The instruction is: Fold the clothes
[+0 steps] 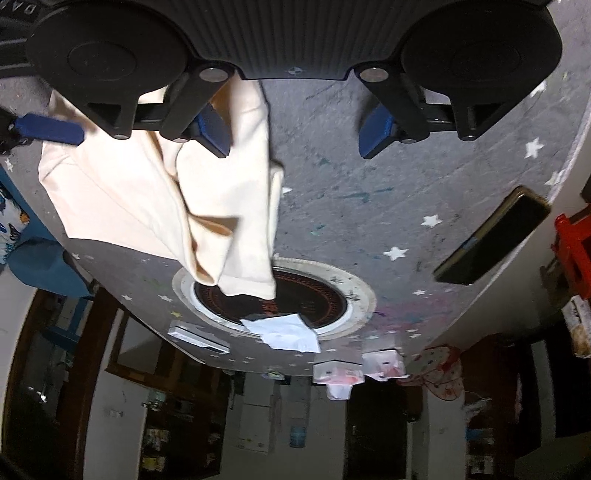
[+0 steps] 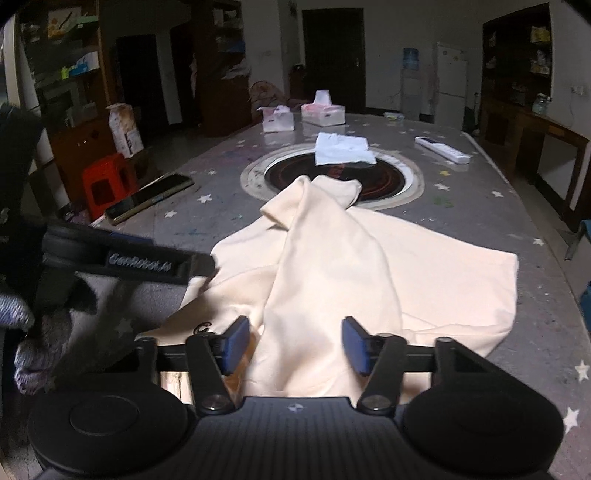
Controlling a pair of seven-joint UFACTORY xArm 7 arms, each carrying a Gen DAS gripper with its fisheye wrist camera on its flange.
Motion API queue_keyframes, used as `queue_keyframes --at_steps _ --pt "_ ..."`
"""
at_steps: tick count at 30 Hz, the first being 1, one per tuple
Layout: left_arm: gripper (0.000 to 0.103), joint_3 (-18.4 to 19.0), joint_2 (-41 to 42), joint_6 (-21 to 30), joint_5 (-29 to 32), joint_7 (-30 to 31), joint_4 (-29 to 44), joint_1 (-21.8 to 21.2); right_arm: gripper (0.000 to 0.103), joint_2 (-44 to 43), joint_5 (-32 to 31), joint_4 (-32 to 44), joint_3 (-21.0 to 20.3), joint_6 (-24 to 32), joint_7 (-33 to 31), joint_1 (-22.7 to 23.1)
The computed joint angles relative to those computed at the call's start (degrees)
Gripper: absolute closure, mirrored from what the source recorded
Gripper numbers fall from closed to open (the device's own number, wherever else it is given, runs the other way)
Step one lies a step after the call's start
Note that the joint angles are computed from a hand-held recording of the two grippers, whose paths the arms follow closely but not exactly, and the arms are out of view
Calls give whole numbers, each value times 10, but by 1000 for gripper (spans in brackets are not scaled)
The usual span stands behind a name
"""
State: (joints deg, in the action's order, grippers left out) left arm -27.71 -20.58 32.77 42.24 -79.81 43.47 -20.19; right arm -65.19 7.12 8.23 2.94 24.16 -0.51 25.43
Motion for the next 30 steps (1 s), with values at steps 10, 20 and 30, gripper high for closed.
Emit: queue_keyframes --at_steps 10,20,30 --pt "50 32 43 -92 11 5 2 9 90 -26 3 -10 -20 13 -25 -14" --pt "97 7 4 -156 12 -5 -31 34 96 -113 -17 -30 -13 57 -25 -67" --pt "98 -35 -59 -177 -67 27 -71 42 85 -137 -2 -31 -20 75 -21 -61"
